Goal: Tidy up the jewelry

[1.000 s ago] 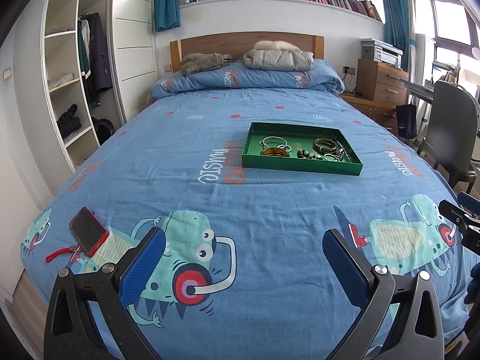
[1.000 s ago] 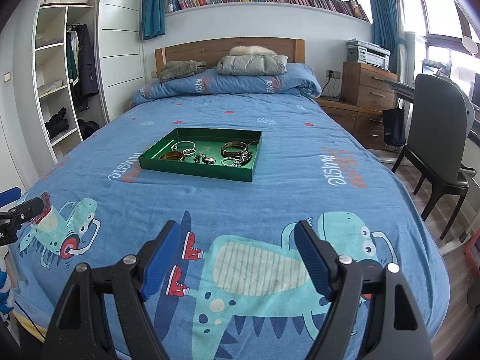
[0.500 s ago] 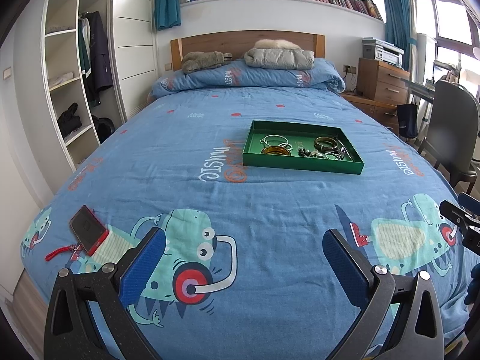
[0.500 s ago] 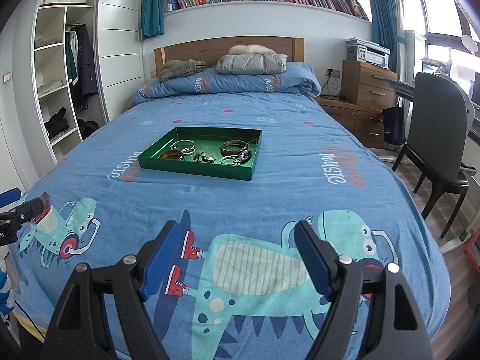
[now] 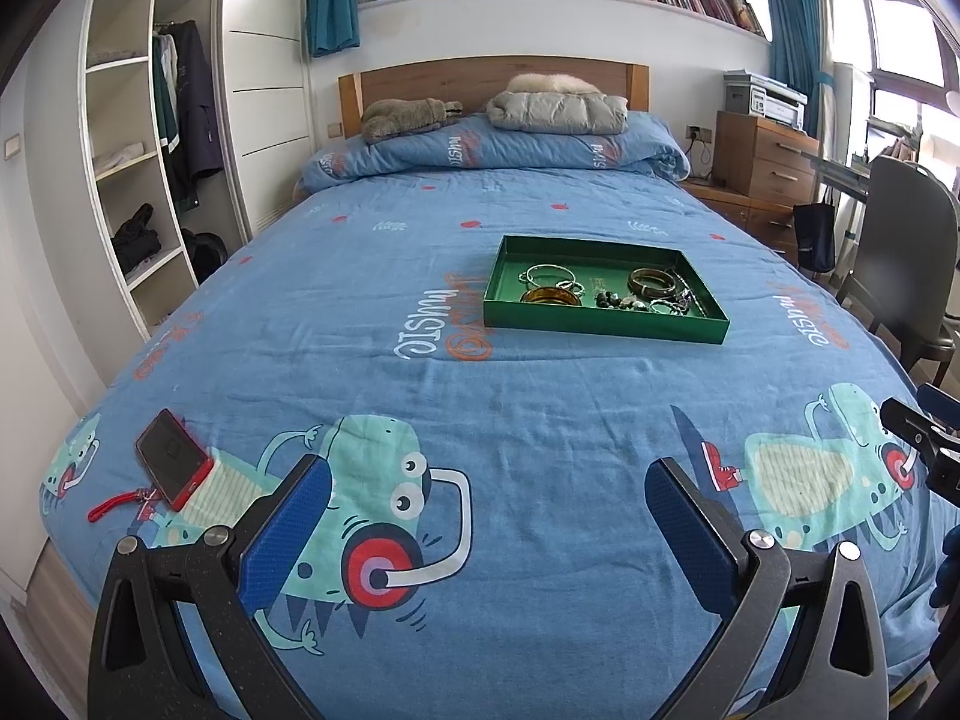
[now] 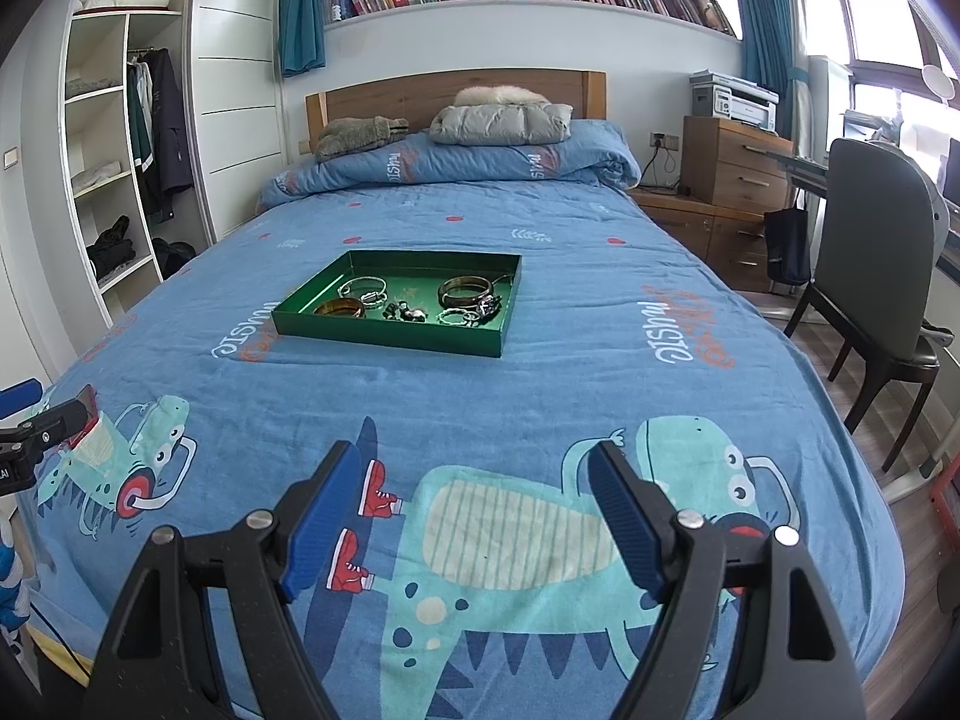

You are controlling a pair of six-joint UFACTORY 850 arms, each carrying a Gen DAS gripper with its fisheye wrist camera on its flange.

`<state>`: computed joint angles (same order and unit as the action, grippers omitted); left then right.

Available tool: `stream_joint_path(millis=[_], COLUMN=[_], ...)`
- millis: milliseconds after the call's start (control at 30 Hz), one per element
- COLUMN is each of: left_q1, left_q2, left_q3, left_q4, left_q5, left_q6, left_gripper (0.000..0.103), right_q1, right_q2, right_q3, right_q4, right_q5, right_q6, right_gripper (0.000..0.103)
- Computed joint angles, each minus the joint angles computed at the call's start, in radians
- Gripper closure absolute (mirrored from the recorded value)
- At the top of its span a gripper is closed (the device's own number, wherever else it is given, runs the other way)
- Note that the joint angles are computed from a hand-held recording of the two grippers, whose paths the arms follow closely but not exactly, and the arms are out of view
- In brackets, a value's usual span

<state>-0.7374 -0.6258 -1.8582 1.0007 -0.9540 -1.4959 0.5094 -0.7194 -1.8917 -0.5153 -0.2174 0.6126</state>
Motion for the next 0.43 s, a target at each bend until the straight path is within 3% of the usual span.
stream_joint_path(millis=[433], left_q1=[0.002], left_q2=[-0.007], left_q3=[-0.008], left_q4=[-0.004], left_q5=[0.005], left_q6=[0.005], left_gripper=[0.0], right_q1=[0.0], right_q2=[-0.004], right_q3=[-0.003], right_q4=[0.005], right_q5=[-0.001], right_q6=[-0.004], right_gripper=[0.026])
